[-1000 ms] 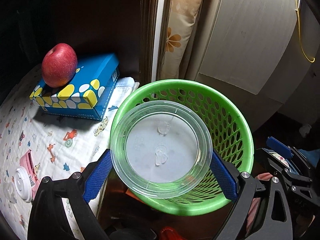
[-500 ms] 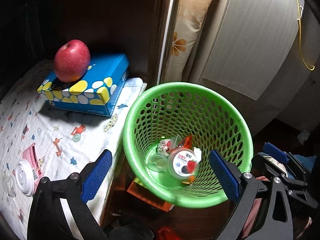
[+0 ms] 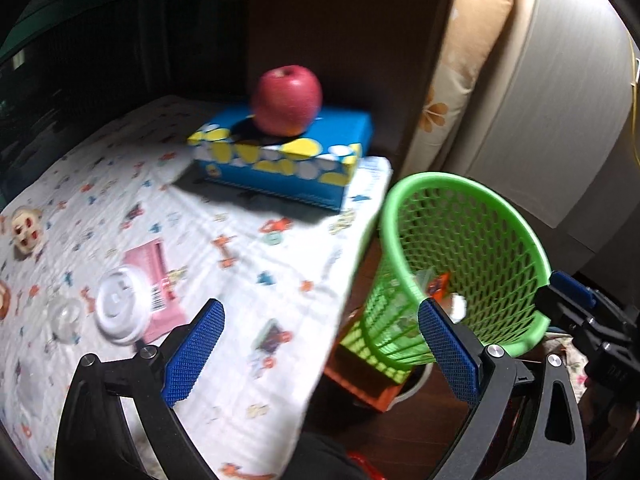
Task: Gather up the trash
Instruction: 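Move both tools back over the bed toward the white lid and plastic box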
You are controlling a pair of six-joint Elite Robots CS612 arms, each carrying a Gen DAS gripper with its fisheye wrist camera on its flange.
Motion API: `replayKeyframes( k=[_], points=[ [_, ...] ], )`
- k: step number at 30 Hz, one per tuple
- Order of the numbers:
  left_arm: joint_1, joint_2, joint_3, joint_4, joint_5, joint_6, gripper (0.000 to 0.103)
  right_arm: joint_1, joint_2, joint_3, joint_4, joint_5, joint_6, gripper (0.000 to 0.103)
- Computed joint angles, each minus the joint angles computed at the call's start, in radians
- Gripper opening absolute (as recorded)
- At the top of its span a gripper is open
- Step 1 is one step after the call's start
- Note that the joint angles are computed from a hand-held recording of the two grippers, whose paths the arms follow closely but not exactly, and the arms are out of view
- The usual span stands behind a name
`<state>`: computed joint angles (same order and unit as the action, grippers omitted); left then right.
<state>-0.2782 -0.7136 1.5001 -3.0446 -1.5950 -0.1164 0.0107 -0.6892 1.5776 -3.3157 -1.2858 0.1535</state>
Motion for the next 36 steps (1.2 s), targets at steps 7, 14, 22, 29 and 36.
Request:
replayKeyframes(
  k=[7, 14, 22, 29, 36],
  points=[
    [0.054, -0.015, 0.047, -0.021, 0.073, -0.072, 0.094, 0.040, 0.017, -0.048, 0.049, 0.041, -0.042, 0.082],
    [0.110, -0.027, 0.088, -0.016, 0.138, -0.119, 0.094, 0.080, 0.034, -0.097, 0.107, 0.081, -0.101, 0.083],
    [0.186, -0.031, 0.124, -0.001, 0.232, -0.097, 0.094, 0.126, 0.054, -0.152, 0.173, 0.113, -0.156, 0.083],
    [0.258, -0.018, 0.125, 0.040, 0.252, -0.082, 0.094, 0.160, 0.073, -0.200, 0.233, 0.122, -0.203, 0.084],
    [0.291, 0.010, 0.102, 0.071, 0.242, -0.015, 0.087, 0.186, 0.099, -0.257, 0.300, 0.128, -0.232, 0.084]
  ],
)
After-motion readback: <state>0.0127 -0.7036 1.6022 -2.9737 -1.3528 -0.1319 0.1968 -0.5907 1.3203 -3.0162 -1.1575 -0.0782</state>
